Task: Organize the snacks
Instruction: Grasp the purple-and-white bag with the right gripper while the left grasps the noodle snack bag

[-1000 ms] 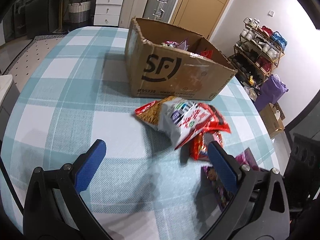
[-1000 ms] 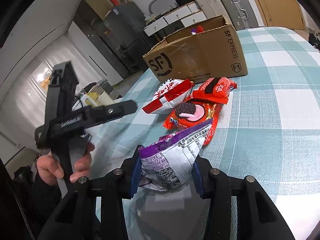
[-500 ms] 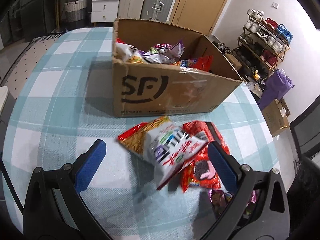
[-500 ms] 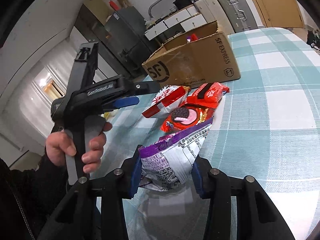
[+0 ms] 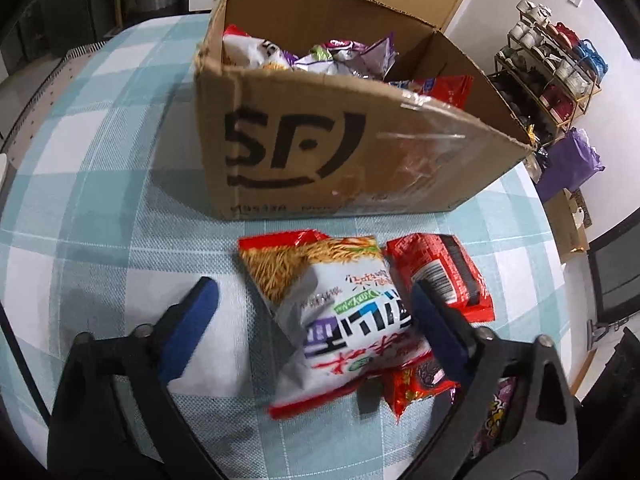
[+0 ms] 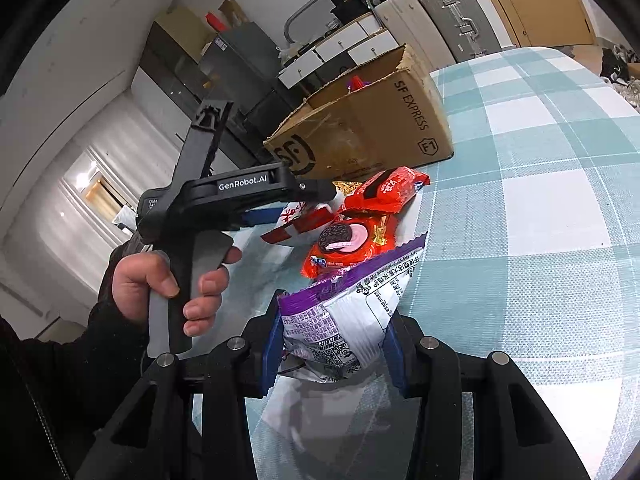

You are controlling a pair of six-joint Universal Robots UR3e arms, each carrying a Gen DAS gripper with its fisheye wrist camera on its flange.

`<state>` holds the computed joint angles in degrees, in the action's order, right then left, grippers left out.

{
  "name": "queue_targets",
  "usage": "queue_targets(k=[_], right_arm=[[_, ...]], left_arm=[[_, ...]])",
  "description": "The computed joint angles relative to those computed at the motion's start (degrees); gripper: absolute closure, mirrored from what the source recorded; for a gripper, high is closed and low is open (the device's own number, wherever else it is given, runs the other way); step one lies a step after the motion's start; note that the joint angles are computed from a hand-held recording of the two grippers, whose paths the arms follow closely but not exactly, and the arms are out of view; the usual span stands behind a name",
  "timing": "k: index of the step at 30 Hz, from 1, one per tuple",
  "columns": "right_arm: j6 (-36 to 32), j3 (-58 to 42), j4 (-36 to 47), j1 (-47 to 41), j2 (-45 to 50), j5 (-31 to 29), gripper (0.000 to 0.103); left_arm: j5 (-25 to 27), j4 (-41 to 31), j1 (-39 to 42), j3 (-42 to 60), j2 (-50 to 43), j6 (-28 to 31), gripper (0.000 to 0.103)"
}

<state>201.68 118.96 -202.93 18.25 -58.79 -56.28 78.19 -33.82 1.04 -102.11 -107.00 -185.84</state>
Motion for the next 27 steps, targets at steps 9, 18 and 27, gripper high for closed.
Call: queue_targets(k=[9, 18, 27], right_arm=[[0.51, 0.60, -0.70, 0.24, -0.31, -0.36, 0.060], [1.09, -0.20, -0.83, 1.07, -0.94, -1.67, 0.060], [1.50, -1.99, -0.19, 2.29, -2.16, -2.75, 0.060]], left_arm=[[-5.22, 4.09, 2.31, -6.21, 3.00, 6.79, 0.058], [-7.38, 5.21, 4.84, -13.78, 10.15, 8.86, 0.058], [-10.05, 3.31, 7.85, -21.46, 21.18, 12.01, 0.058]])
